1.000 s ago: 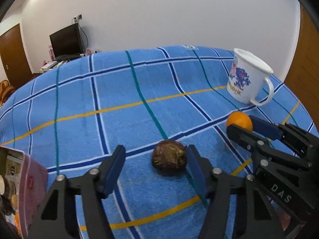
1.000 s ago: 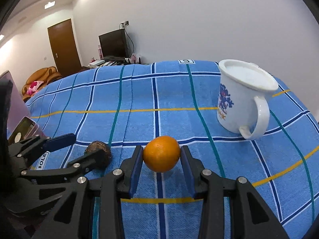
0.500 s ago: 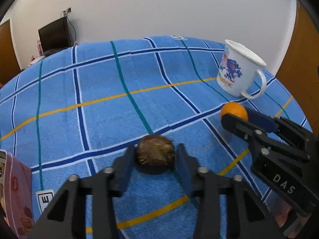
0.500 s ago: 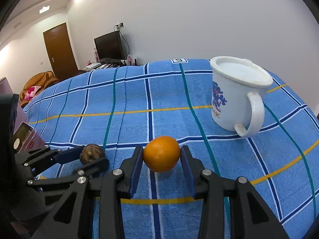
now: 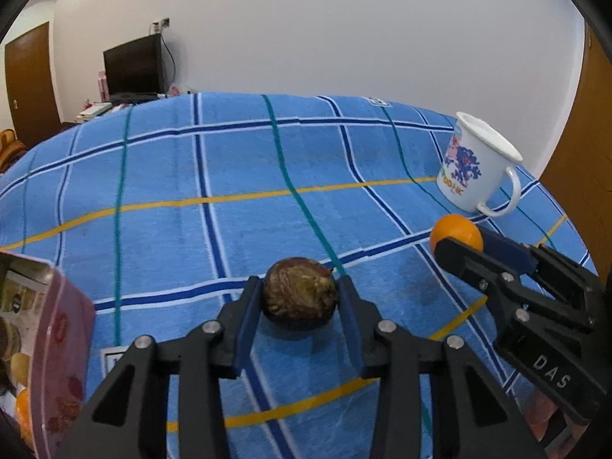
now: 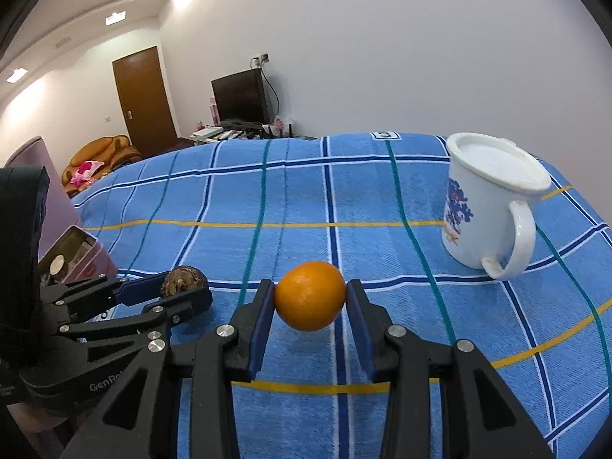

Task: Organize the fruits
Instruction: 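Close the left tool on the brown wrinkled fruit while the right tool holds the mandarin, then carry the brown fruit and mandarin over the tin with both tools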

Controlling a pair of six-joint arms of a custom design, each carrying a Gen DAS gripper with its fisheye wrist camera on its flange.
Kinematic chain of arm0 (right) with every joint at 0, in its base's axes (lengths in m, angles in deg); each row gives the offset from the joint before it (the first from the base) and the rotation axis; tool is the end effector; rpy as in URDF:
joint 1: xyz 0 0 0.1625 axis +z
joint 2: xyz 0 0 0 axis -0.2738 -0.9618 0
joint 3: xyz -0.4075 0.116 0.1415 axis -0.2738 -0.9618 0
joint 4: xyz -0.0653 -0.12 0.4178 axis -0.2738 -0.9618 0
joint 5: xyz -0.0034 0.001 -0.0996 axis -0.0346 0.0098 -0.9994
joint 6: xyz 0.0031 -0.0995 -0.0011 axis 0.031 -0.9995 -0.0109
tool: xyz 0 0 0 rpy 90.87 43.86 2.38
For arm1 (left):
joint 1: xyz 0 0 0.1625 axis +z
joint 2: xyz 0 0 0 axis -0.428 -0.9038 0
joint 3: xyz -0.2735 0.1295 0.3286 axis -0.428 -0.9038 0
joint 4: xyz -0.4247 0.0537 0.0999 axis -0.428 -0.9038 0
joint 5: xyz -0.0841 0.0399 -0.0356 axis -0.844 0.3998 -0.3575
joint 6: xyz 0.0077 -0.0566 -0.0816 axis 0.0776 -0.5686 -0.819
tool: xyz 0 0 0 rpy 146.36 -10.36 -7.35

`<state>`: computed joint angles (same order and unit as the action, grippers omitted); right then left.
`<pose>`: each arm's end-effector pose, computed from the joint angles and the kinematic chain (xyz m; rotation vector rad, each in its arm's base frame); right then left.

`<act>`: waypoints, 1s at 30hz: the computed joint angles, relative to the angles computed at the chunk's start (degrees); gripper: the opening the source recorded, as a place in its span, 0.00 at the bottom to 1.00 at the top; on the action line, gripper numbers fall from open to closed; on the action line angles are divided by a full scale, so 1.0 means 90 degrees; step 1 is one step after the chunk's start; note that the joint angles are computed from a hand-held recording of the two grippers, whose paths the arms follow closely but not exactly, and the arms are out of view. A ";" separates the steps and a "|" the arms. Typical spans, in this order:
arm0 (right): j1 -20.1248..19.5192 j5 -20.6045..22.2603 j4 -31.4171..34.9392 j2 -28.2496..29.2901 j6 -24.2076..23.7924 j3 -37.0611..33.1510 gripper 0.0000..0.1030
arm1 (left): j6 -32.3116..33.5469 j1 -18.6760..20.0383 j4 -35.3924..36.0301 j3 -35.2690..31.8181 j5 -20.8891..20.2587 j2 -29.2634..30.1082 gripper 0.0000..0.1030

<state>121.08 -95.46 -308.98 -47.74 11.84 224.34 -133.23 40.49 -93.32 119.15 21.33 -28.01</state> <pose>0.1722 -0.2749 0.1568 0.7665 -2.3808 0.9437 -0.2140 -0.2750 0.0934 0.4197 2.3593 -0.9024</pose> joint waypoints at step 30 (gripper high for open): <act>0.0303 0.0723 -0.1372 0.0742 -0.0397 0.0235 0.39 | -0.2793 -0.1594 0.3844 0.0252 0.0365 -0.1379 0.40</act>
